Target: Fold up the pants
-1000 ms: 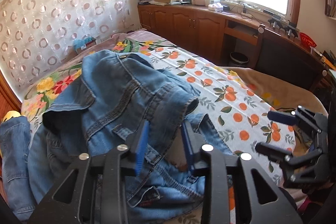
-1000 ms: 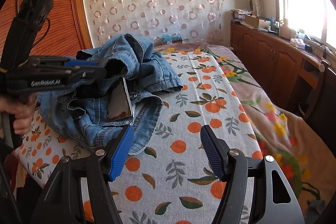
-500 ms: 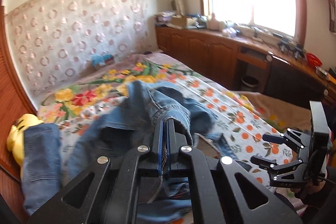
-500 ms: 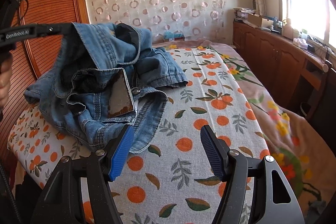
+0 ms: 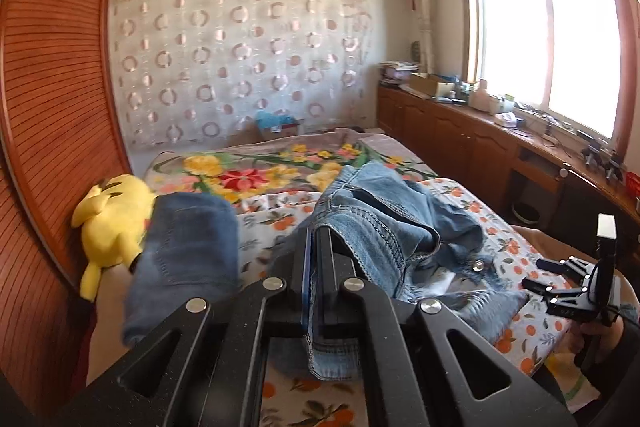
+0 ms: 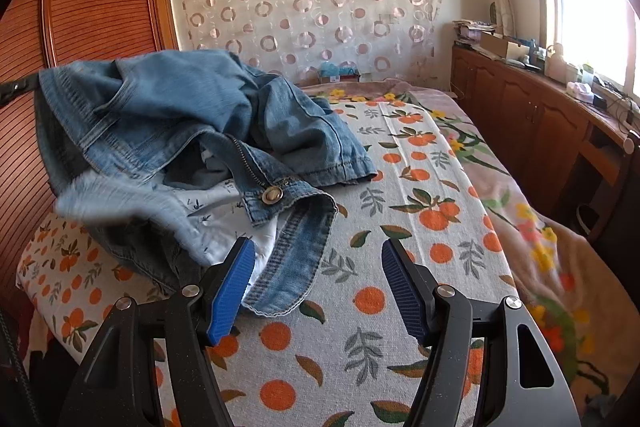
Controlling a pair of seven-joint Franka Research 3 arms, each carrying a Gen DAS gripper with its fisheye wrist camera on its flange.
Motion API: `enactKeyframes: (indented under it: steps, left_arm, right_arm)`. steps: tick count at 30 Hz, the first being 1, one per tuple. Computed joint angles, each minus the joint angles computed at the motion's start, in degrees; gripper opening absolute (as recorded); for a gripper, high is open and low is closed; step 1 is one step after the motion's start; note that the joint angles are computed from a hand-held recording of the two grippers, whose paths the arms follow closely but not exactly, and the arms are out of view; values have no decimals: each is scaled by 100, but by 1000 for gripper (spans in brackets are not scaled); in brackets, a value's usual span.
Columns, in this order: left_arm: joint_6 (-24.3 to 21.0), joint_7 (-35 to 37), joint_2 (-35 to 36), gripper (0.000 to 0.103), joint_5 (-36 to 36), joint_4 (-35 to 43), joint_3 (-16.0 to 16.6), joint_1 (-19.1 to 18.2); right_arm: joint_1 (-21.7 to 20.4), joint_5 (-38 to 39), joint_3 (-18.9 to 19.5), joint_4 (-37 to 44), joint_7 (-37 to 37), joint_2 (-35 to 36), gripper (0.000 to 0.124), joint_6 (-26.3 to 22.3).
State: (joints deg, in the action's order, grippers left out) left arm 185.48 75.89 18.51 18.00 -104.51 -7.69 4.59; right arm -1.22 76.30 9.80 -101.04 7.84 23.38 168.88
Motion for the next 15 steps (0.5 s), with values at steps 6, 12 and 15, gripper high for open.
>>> enactKeyframes:
  steps: [6,12,15]
  left_arm:
    - [-14,-284,60,3,1,-265,425,-258]
    - [80,-352,122,3,71,-420,450,-256]
    - [50,-345,128,3,101,-439,406,-211]
  right_arm:
    - [87,-523,-92,229,366,262,68,-29]
    - [215,-1982,-405,713,1841,684,68,-337]
    - [180,-2549,-430,982,2308,822,58,-681]
